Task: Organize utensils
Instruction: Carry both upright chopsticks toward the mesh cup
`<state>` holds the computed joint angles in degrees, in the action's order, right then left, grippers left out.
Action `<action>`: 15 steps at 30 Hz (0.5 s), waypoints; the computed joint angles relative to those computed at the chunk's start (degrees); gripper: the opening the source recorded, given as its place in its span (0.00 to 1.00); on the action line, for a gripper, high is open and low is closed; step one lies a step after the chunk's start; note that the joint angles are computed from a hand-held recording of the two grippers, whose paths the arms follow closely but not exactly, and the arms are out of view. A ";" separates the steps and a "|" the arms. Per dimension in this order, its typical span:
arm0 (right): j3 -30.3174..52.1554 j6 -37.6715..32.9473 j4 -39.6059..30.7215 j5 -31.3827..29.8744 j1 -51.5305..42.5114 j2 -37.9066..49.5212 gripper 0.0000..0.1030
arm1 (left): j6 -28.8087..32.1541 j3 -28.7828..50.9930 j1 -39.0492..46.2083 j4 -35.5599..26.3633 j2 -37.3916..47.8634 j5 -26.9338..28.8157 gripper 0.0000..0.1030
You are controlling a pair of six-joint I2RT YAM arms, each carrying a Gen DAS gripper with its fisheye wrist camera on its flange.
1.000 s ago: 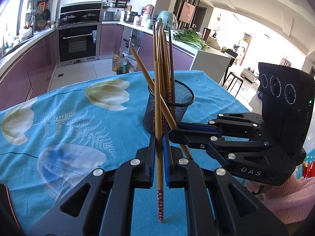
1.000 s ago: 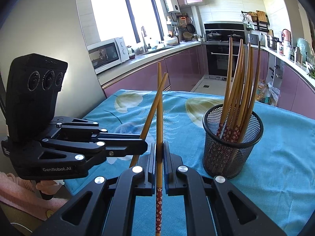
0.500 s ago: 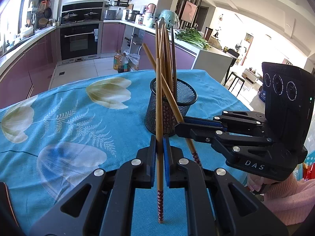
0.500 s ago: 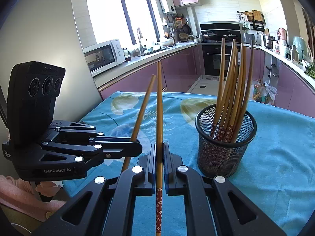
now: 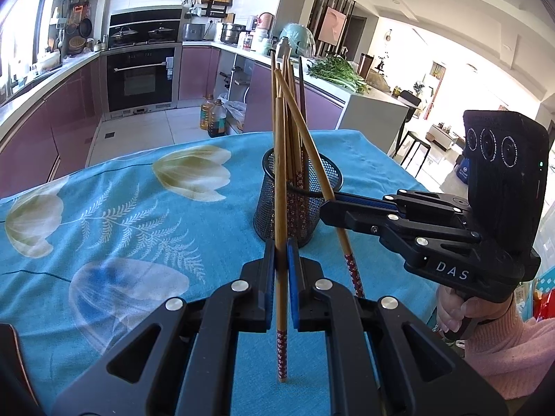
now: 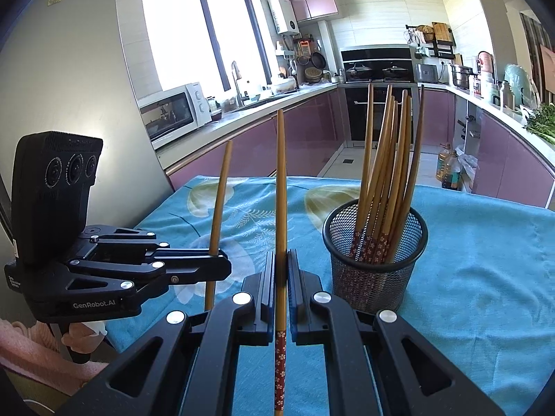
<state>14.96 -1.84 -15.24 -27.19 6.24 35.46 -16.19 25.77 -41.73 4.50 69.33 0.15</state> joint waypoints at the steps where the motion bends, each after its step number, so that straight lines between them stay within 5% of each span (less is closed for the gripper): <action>1: 0.06 -0.12 -0.14 -0.20 -0.37 -0.16 0.05 | -0.03 0.04 -0.15 -0.09 -0.11 -0.18 0.07; 15: 0.99 -1.75 -0.42 -3.31 -4.96 0.17 0.05 | 0.46 1.42 -0.39 -1.69 -1.17 -0.54 0.07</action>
<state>15.95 -3.58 -15.66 -30.50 1.29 35.64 -15.73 27.18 -42.12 2.81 68.16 -0.39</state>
